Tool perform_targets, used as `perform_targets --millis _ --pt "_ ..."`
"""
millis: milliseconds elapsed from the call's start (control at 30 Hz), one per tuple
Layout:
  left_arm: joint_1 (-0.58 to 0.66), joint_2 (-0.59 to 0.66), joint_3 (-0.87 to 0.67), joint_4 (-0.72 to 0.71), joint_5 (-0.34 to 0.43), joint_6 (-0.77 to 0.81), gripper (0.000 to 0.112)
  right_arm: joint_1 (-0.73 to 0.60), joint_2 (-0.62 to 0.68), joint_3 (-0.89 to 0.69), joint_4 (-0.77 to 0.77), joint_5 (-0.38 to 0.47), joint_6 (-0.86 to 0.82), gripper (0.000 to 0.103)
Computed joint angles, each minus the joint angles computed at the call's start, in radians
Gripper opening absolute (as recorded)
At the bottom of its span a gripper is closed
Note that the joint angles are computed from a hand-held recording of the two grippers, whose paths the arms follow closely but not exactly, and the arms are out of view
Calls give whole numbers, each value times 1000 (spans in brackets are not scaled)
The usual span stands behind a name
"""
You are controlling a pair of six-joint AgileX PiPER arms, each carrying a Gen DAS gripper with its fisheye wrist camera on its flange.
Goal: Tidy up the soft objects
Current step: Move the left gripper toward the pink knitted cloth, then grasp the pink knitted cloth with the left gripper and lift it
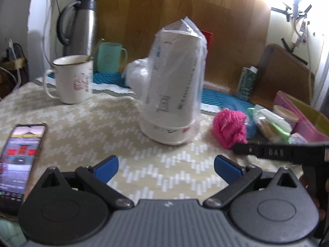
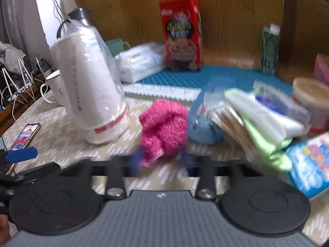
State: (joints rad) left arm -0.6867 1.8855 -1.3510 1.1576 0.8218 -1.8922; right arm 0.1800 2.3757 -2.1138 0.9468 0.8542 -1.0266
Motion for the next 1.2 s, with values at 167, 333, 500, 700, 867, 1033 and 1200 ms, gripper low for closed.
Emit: perform_targets --millis 167,333,500,700,867,1033,1200 --pt "49 1 -3 -1 -215 6 101 -74 -88 178 77 22 -155 4" --pt "68 94 -180 -111 -272 221 103 -209 -216 443 206 37 -423 4" --pt "102 277 -523 -326 -163 538 103 -268 -224 471 238 78 -447 9" --pt "121 475 -850 -413 -2 712 89 -263 -233 522 294 93 -505 30" --pt "158 379 -639 -480 -184 666 60 -249 -257 565 317 66 -567 30" --pt "167 241 -384 -715 -470 790 61 -263 -264 587 394 64 -670 33" --pt "142 258 -381 -1213 -573 1290 62 -267 -247 576 369 103 -711 53"
